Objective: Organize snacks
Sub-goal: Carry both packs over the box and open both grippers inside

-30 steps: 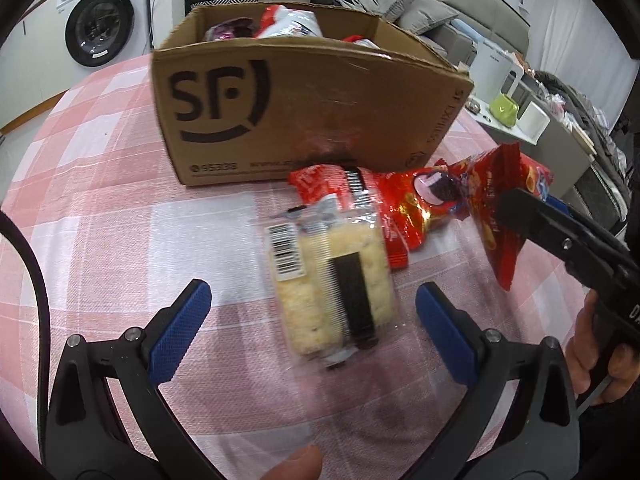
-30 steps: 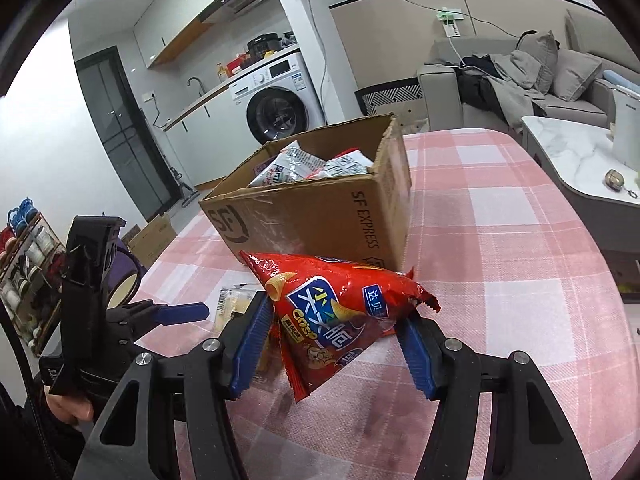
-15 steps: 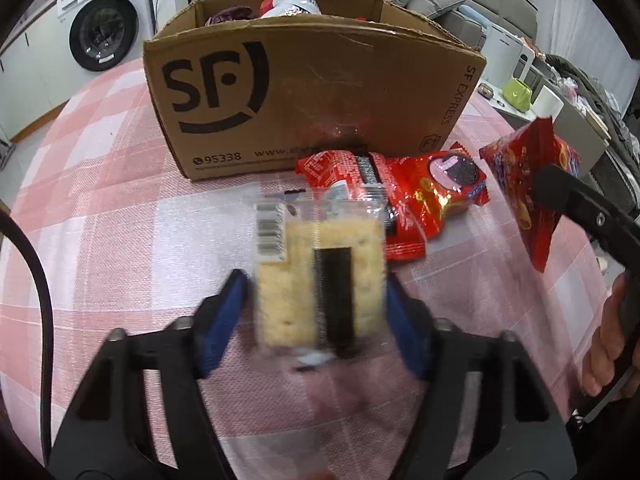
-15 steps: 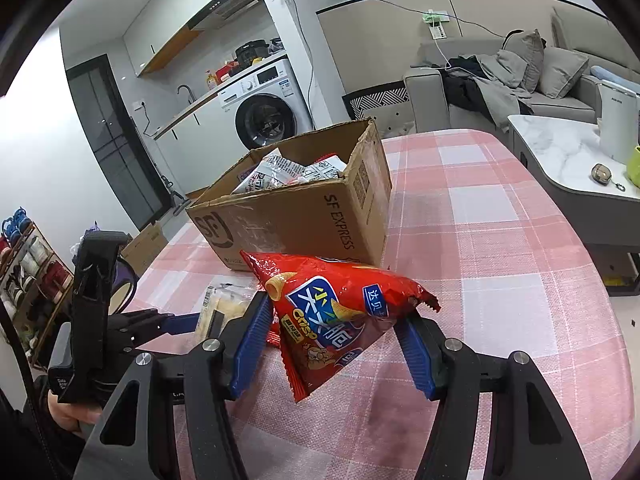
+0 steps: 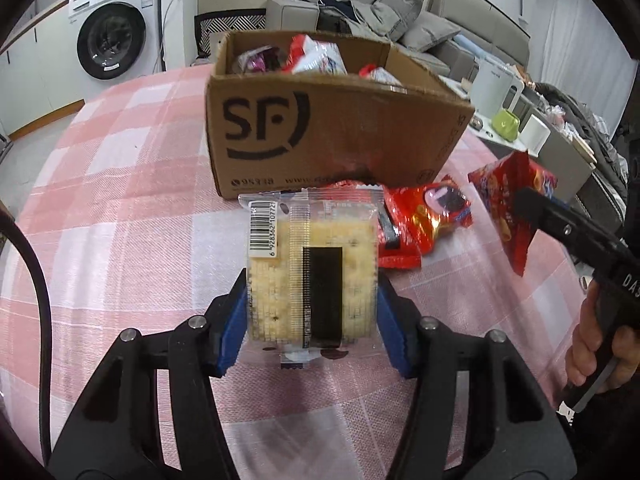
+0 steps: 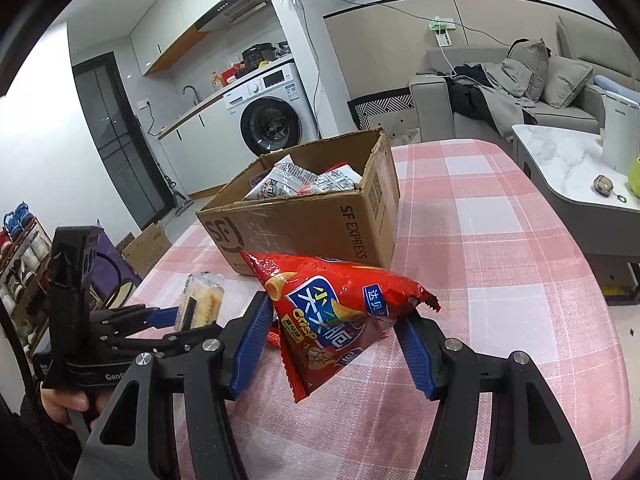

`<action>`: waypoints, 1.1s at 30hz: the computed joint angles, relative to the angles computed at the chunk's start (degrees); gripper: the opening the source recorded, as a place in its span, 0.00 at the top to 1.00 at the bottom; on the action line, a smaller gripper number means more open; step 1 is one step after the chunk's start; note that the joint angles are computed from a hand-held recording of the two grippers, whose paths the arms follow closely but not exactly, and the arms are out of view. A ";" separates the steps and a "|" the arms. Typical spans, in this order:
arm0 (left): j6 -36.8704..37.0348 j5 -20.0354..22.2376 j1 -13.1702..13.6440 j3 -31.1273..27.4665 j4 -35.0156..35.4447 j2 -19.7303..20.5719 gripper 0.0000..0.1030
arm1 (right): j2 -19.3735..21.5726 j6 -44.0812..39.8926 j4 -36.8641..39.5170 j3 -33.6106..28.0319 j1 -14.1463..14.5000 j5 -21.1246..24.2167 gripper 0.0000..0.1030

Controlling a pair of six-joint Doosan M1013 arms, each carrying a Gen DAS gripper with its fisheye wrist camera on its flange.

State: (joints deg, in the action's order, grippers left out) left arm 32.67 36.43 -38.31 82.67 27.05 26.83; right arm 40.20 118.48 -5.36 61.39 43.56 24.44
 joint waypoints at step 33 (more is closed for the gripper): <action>-4.04 -1.78 3.44 -3.30 9.68 -3.52 0.47 | 3.58 -2.77 -3.55 -11.72 0.05 4.23 0.39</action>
